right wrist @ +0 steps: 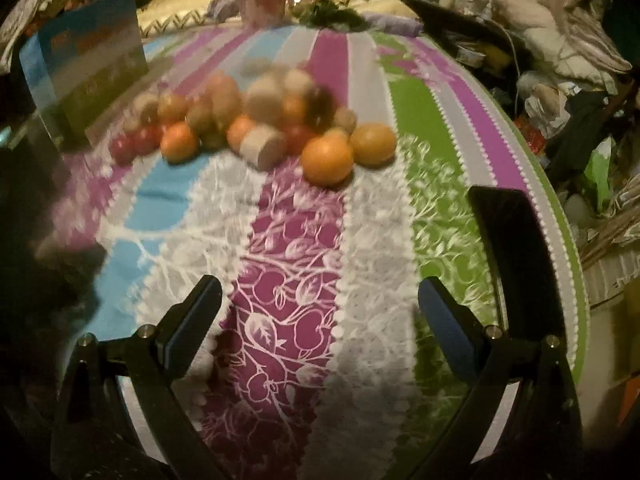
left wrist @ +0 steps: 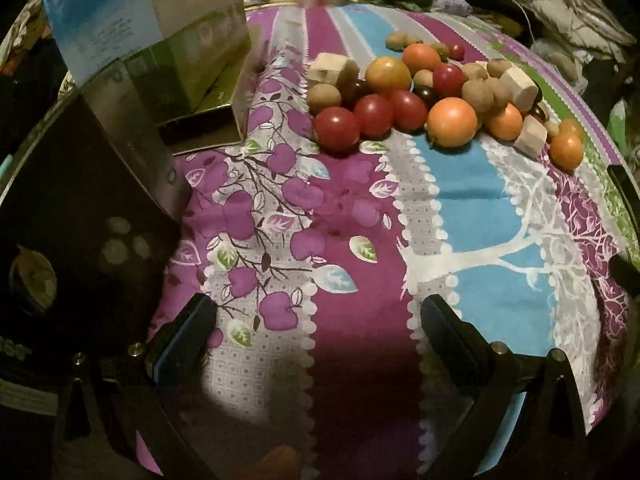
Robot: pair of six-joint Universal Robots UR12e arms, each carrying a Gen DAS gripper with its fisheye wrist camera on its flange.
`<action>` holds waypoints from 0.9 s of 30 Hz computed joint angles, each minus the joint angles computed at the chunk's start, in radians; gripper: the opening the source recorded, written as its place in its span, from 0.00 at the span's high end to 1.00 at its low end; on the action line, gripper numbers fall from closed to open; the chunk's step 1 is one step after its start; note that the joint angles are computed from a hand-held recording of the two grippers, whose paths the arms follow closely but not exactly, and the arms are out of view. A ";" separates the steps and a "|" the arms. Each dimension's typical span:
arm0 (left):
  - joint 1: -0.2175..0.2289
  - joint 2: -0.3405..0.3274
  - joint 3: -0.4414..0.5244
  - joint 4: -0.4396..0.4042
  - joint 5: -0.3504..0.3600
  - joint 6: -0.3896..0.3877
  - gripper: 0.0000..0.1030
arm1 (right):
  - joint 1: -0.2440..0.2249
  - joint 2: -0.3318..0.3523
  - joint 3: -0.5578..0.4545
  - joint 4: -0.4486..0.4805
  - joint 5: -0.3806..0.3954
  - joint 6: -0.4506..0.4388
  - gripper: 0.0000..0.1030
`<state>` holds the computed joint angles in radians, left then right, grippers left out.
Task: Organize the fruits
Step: 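Move both grippers toward the fruit pile on the bedspread, then grasp a large orange with the left gripper while the right gripper grasps a brown round fruit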
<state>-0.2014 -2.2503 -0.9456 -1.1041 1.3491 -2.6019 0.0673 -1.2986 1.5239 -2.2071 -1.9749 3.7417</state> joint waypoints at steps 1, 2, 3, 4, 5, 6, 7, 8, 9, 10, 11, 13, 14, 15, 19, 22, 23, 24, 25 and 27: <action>0.001 0.001 -0.007 0.010 -0.007 -0.004 0.00 | 0.001 0.004 0.004 0.004 0.002 0.005 0.04; 0.003 0.001 -0.010 0.018 -0.017 -0.008 0.00 | 0.000 0.007 0.004 0.019 0.009 0.013 0.04; 0.005 0.001 -0.013 0.026 -0.030 -0.013 0.00 | -0.002 0.008 0.008 0.027 0.023 0.024 0.02; 0.011 0.005 -0.028 0.044 -0.049 -0.018 0.00 | -0.002 0.004 0.024 0.004 0.019 0.041 0.00; 0.015 0.009 -0.040 0.063 -0.065 -0.020 0.00 | -0.002 -0.002 0.039 -0.025 0.017 0.050 0.00; 0.018 0.014 -0.053 0.083 -0.075 -0.019 0.00 | -0.003 -0.008 0.050 -0.043 0.025 0.058 0.00; 0.022 0.020 -0.067 0.098 -0.082 -0.018 0.00 | -0.002 -0.012 0.058 -0.058 0.025 0.061 0.00; 0.022 0.021 -0.065 0.096 -0.082 -0.019 0.00 | 0.000 -0.014 0.063 -0.067 0.020 0.062 0.00; 0.022 0.021 -0.064 0.092 -0.082 -0.019 0.00 | 0.001 -0.016 0.069 -0.079 0.017 0.061 0.00; 0.022 0.022 -0.064 0.091 -0.081 -0.019 0.00 | 0.001 -0.021 0.079 -0.096 0.023 0.066 0.00; 0.022 0.022 -0.062 0.087 -0.079 -0.021 0.00 | -0.001 -0.024 0.088 -0.116 0.031 0.072 0.00; 0.021 0.019 -0.048 0.065 -0.068 -0.023 0.00 | -0.005 -0.028 0.116 -0.169 0.036 0.059 0.00; 0.021 0.017 -0.038 0.049 -0.065 -0.023 0.00 | -0.005 -0.029 0.123 -0.185 0.034 0.044 0.00; 0.020 0.011 -0.021 0.027 -0.069 -0.027 0.01 | -0.005 -0.030 0.131 -0.204 0.033 0.035 0.00; 0.018 -0.021 0.058 -0.056 -0.178 -0.027 0.06 | -0.002 -0.032 0.153 -0.267 0.032 0.009 0.00; 0.010 -0.058 0.134 -0.112 -0.281 0.007 0.20 | -0.013 -0.041 0.155 -0.267 0.072 -0.009 0.00; 0.006 -0.073 0.164 -0.139 -0.301 0.022 0.25 | -0.019 -0.045 0.156 -0.266 0.092 -0.012 0.00; 0.001 -0.090 0.193 -0.160 -0.318 0.035 0.29 | -0.025 -0.050 0.157 -0.263 0.112 -0.013 0.00; -0.007 -0.112 0.227 -0.169 -0.329 0.040 0.31 | -0.031 -0.052 0.154 -0.257 0.127 -0.013 0.00; -0.016 -0.145 0.281 -0.209 -0.339 0.049 0.34 | -0.041 -0.060 0.154 -0.253 0.156 -0.007 0.01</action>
<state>-0.2176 -2.3953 -0.6642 -1.3133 1.0106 -2.5525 0.0267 -1.3584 1.6780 -2.4604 -1.8187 3.7345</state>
